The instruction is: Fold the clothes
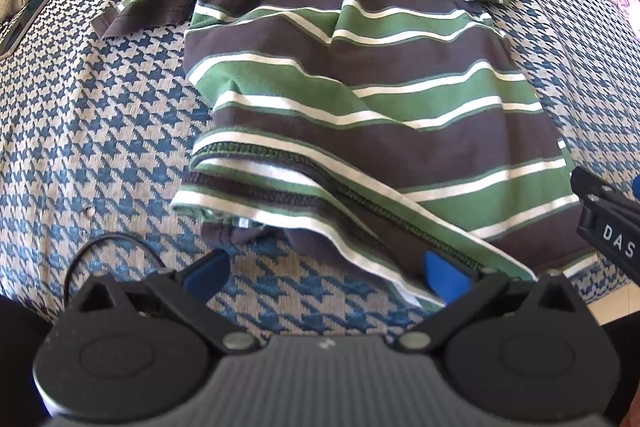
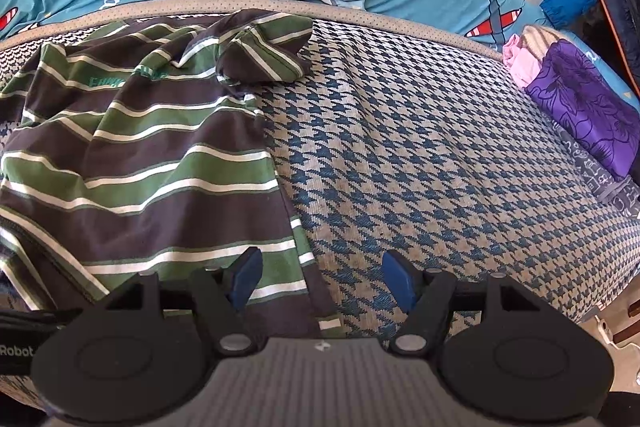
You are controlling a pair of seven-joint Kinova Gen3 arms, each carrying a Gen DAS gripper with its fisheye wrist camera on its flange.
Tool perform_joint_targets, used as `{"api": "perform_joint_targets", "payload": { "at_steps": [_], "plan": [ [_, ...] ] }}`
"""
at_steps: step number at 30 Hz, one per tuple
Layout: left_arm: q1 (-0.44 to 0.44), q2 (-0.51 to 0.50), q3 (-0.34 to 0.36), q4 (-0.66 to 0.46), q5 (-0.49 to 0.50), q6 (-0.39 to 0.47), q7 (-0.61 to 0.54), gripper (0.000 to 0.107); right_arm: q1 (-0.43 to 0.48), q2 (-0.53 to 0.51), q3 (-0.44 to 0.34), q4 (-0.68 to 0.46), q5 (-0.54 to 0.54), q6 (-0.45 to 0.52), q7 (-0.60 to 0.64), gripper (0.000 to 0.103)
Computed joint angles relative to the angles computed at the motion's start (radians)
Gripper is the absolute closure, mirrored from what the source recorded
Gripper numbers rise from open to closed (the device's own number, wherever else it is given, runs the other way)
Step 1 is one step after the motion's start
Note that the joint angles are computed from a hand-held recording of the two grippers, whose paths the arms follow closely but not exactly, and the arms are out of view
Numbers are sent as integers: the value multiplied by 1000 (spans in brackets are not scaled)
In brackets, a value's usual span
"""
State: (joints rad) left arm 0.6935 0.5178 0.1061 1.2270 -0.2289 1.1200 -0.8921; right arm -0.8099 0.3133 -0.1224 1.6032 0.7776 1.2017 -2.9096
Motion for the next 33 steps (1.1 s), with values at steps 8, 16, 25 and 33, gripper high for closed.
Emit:
{"api": "perform_joint_targets", "payload": {
  "at_steps": [8, 16, 25, 33],
  "plan": [
    [18, -3, -6, -1, -23, 3, 26, 5, -21, 0, 1, 4, 41, 21, -40, 38],
    [46, -2, -14, -16, -56, 20, 60, 5, 0, -29, -11, 22, 30, -25, -55, 38],
    [70, -8, -15, -26, -93, 36, 89, 5, 6, -50, -18, 39, 38, -36, -86, 38],
    [92, -4, -17, -45, -117, 55, 104, 5, 16, -71, -29, 59, 44, -52, -108, 38]
  ]
}}
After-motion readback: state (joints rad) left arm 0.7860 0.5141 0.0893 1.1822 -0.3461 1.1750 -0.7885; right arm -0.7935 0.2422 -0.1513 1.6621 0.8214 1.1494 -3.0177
